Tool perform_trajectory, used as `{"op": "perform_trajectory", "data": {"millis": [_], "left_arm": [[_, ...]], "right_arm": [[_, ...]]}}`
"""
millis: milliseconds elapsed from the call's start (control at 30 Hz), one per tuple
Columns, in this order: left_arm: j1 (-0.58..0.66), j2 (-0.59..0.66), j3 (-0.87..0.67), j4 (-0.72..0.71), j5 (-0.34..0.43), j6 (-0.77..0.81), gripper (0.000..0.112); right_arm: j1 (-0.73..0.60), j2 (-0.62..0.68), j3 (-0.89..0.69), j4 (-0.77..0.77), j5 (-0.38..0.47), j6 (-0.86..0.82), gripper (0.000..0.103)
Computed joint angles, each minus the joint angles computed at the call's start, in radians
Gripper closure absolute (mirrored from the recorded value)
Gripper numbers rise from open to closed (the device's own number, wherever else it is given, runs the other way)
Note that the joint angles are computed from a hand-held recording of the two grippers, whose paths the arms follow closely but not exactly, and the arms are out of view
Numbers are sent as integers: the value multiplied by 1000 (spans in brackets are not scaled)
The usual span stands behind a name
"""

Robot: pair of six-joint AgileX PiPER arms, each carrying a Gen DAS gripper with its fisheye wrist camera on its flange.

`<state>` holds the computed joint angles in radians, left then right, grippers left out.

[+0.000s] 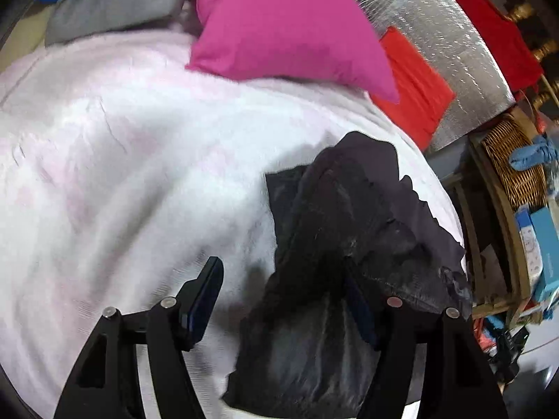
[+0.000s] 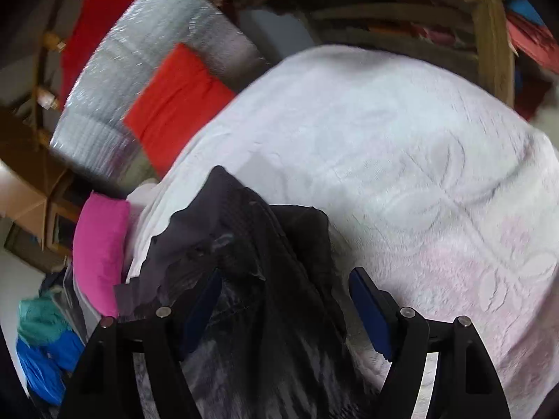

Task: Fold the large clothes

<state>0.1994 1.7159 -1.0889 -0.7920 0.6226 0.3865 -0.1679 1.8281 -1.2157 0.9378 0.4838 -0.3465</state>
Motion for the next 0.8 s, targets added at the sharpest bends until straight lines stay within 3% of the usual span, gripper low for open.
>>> {"op": "perform_trajectory", "data": {"millis": [100,300,400,567,733,800], "left_arm": [[-1,-4,-2,46,21,-5,37],[5,75,-36,29,67,-8,37],[11,99,-45,-18,92,16,36],[39,100,-39,-188,193,139,36],[-49,121,-62,-98,147,79,33],[-69,118,-39,-139,91,96,33]], "right_arm": [[5,15,-21,-99,21,70,25],[-35,36,-3,37,72,-45,25],[-37,125,-77,27,179,-3,25],[-10,184,-142,-5,212,26,24],[4,223,-152,80,183,-28,23],[20,233,-168,75,171,-31,25]]}}
